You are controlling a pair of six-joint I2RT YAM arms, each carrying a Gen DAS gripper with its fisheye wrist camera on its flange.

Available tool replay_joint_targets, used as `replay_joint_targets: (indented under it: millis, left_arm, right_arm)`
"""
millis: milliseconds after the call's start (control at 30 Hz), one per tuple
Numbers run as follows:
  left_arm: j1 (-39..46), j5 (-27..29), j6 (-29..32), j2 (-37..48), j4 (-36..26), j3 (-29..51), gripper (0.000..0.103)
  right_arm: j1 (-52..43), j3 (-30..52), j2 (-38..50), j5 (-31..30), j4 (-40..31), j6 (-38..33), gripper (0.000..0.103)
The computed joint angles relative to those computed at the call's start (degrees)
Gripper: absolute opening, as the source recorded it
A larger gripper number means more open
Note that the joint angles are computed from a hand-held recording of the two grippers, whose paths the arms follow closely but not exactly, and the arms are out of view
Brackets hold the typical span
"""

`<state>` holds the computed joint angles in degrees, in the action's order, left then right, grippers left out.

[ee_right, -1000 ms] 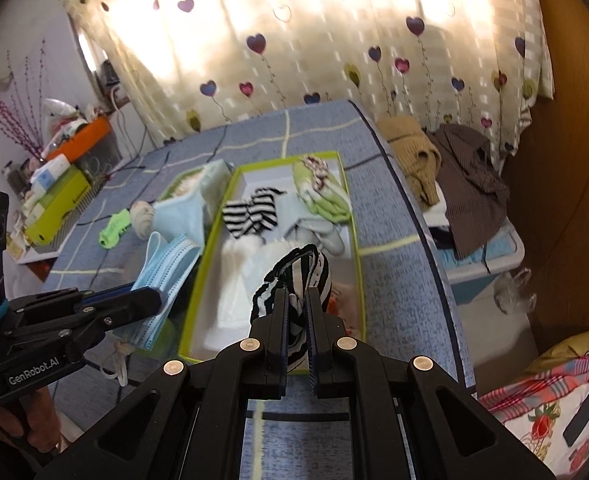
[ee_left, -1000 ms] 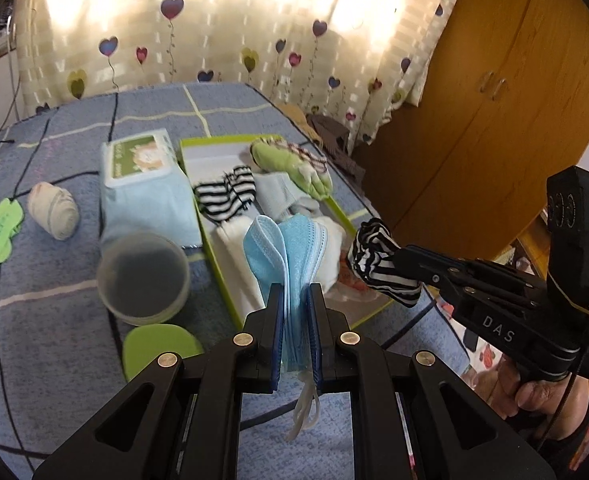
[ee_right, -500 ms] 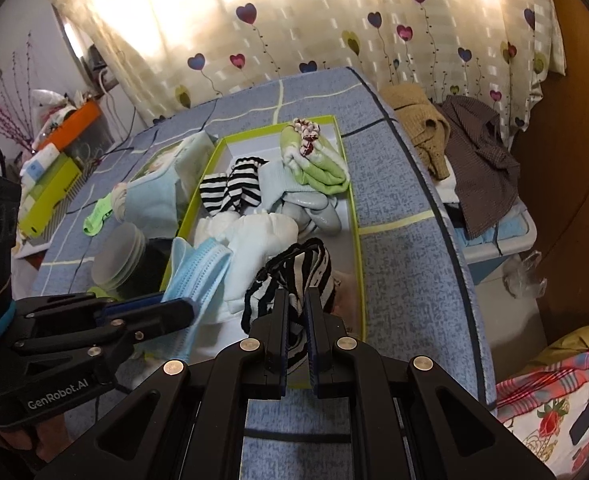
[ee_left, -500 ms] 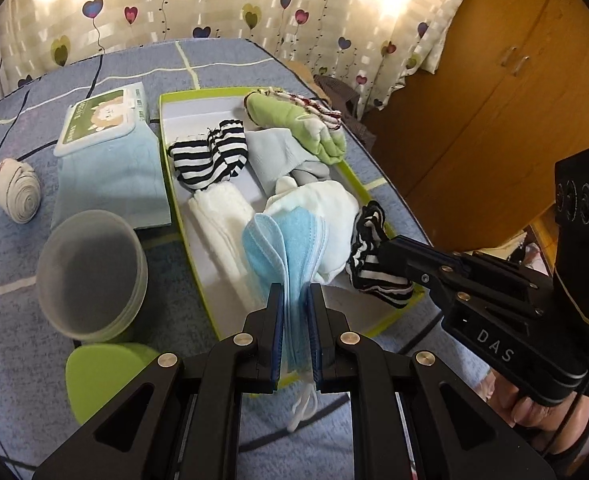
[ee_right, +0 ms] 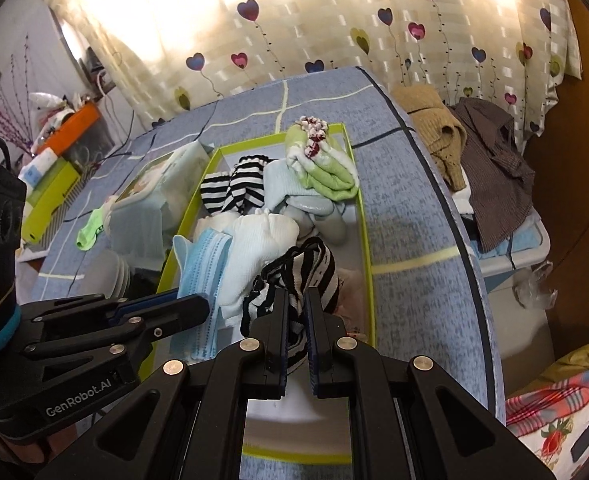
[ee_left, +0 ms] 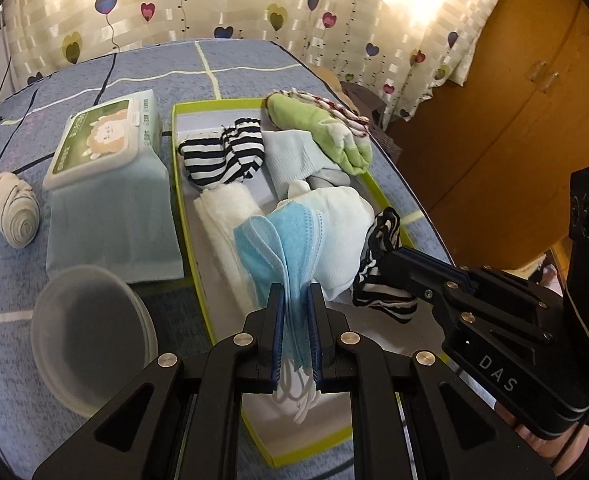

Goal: Organize soft objects
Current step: 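Open left gripper to drop blue mask in tray while right gripper releases striped sock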

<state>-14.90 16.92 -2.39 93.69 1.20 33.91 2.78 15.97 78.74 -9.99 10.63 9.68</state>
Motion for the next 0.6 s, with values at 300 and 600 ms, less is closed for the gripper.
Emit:
replay_joint_targets:
  millis: [300,600]
  left_arm:
    - [1.2,1.5,0.4,-2.0,0.4,-1.7,0.019]
    - [3.2,4.6,2.6,-8.3,-1.9,-5.1,0.030]
  right_arm:
    - [0.8,-1.2,-2.8,0.5,-2.4,-0.2,0.010]
    - [4.3,-4.1,-13.3,4.8,-10.0,2.4,0.030]
